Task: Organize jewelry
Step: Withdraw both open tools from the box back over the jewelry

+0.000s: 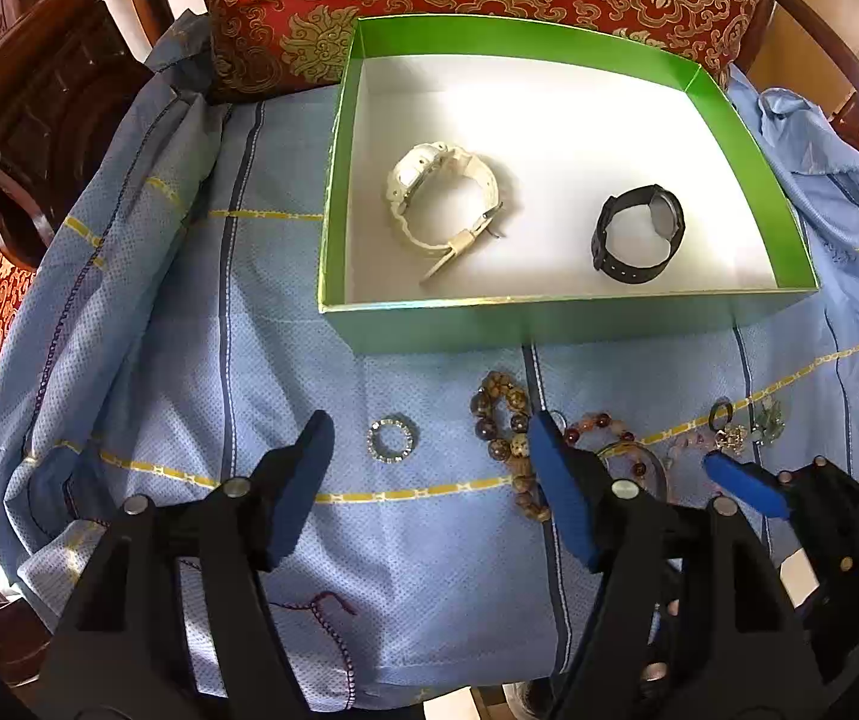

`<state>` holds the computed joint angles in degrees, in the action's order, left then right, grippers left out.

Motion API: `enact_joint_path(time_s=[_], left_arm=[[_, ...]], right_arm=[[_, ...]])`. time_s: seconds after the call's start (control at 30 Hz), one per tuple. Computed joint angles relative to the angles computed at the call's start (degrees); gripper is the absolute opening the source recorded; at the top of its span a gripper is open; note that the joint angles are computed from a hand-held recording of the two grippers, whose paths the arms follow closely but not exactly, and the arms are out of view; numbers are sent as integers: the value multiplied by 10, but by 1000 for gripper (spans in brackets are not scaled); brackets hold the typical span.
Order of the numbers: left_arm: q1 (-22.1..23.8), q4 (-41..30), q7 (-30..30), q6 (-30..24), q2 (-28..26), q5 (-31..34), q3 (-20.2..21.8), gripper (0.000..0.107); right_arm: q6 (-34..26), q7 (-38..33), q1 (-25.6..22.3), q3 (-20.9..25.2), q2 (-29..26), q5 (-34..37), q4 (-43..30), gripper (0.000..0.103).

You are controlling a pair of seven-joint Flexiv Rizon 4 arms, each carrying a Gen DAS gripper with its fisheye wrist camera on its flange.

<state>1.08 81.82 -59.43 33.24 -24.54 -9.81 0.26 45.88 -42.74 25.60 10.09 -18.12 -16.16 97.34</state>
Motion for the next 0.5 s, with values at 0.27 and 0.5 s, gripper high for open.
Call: enact_joint_path(time_s=[0.27,0.5], left_arm=[[-5,-6,-9,0,-5,19,5,69],[-7,-2,-5,4,-3,24,4,69]], right_arm=[[-31,2,14,-6,-15,-30,-14,7],[-25,14,5,-8,10,-36,7,5]])
